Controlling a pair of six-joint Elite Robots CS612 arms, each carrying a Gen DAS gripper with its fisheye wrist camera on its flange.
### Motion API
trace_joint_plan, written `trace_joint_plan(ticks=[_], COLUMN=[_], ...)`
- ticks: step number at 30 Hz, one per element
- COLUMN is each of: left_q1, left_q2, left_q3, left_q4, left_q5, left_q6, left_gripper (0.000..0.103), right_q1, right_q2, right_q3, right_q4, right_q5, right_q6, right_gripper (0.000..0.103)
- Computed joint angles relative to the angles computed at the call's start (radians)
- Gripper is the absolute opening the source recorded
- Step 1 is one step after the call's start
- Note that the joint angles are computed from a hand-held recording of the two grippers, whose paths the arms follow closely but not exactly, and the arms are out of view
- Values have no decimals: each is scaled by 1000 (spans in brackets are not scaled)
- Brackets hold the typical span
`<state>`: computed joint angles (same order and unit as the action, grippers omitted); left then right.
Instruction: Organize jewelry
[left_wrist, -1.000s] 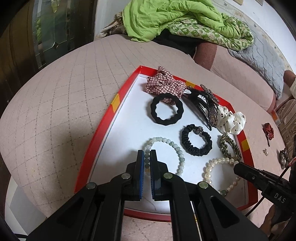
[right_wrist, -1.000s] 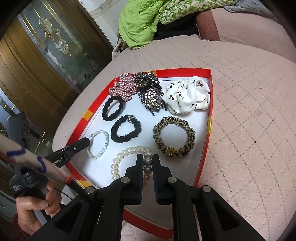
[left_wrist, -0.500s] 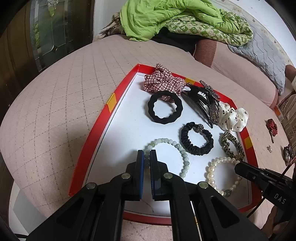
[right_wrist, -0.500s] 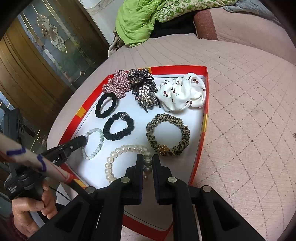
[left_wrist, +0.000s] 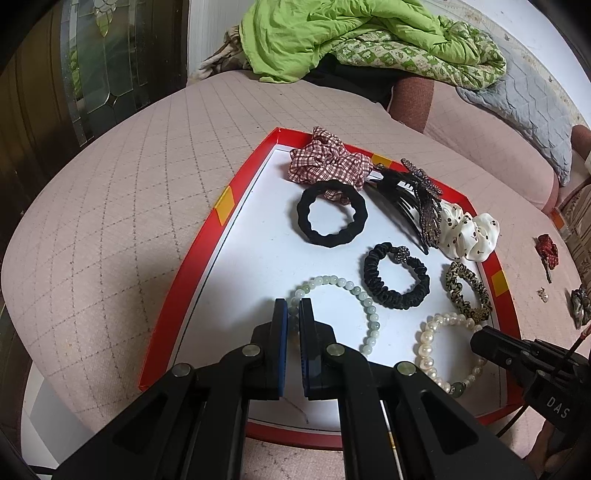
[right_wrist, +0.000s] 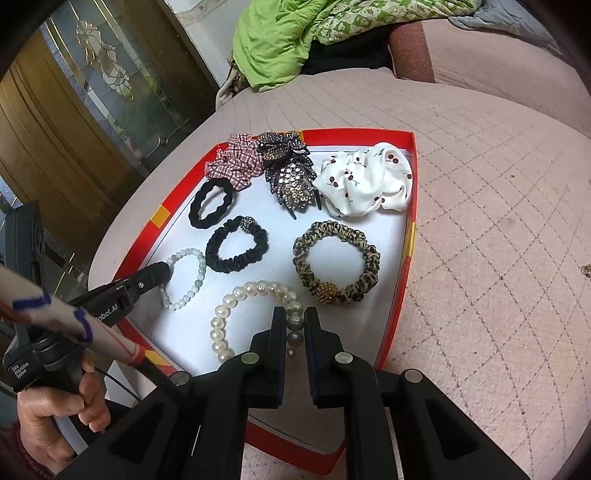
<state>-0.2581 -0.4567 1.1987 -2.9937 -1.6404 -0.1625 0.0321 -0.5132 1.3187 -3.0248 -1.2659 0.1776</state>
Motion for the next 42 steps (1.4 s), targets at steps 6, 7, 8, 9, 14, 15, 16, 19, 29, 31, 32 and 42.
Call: trace_joint_plan(ticks=[6,7,8,9,14,15,16,19,29,31,32,42], left_q1=[0,0,0,0,0,0,-1,-4,-4,-4,-4,-22], left_q2=[0,0,0,0,2,3,2,2,1,1,0,-13], left_q3=[0,0,-1,0,-3,-4,-3,-2,-2,2,7,53], left_q4=[1,0,0,0,0,-1,-2,-7,-9,-28,-50,-182], left_q5=[3,1,2,2,1,-1,0,14,17,17,20,121], left_q6=[1,0,1,1,1,2,3,6,-4,-9,-11,-40], left_gripper=[6,6,6,6,7,10,13,32,39,49,51,86], right_q1=[6,8,10,12,14,14,14,14,7,5,5,1], right_q2=[0,0,1,2,5,5,4,2,-15,-22,-25,-77], right_q3=[-2,-3,-6,-8,-19,-19,-19,-17,8,18,23,111], right_q4=[12,14,16,20,35,38,39,43,20,7,1,-89], right_q5=[-16,-20,-23,-24,-26,-28,-29,-31,-25,-25,-28,-107], right_q6=[-28,-33,-37,-44,-58,-62,-62,-62,-43,-40,-37,-21], right_gripper=[11,11,11,11,11,11,12,12,23,24,25,64])
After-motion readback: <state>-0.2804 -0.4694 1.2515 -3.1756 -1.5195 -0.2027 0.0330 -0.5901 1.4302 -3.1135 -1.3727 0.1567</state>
